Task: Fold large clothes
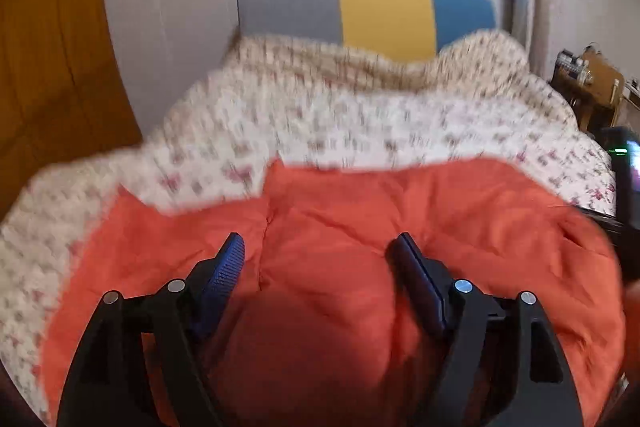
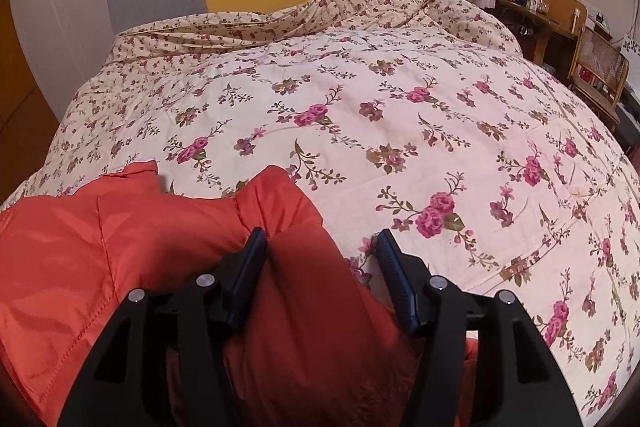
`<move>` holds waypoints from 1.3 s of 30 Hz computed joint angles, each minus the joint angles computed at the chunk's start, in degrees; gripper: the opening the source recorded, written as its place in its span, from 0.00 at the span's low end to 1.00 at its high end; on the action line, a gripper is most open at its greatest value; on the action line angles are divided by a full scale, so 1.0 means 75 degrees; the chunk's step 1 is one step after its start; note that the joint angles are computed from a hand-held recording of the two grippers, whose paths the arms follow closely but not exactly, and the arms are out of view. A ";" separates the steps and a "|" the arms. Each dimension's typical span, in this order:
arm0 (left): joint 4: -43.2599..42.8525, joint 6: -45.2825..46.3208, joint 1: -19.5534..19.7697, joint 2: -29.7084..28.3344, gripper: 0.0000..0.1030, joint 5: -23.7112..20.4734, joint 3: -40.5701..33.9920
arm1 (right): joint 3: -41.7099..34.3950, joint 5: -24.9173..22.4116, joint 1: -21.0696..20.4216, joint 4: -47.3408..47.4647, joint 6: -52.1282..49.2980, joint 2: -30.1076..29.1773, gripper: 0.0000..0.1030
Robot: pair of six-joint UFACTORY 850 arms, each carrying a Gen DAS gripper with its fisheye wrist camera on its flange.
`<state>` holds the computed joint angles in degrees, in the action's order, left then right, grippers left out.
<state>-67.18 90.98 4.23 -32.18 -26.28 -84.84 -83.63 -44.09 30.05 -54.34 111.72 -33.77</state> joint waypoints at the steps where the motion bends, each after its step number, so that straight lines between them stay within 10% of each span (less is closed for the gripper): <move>1: 0.0318 -0.0429 0.0005 -0.0114 0.76 -0.0130 -0.0150 | 0.0017 0.0028 -0.0006 -0.0013 0.0068 0.0009 0.55; 18: 0.0457 -0.1225 0.0573 -0.0424 0.86 -0.1905 -0.0782 | 0.0434 0.0036 0.0681 -0.1736 0.1238 0.0885 0.59; 23: -0.0516 -0.0509 0.0721 -0.0279 0.90 -0.1155 -0.0765 | -0.0302 0.0801 0.0910 -0.2419 0.0833 0.0508 0.62; 29: 0.1601 -0.2067 0.0508 -0.1133 0.90 -0.0224 -0.1845 | -0.1679 0.0970 0.0707 -0.0797 -0.1663 -0.0711 0.66; 39: 0.1621 -0.3278 0.0729 -0.2386 0.97 -0.1894 -0.3353 | -0.1578 0.1494 0.0462 -0.1287 -0.0803 -0.1023 0.73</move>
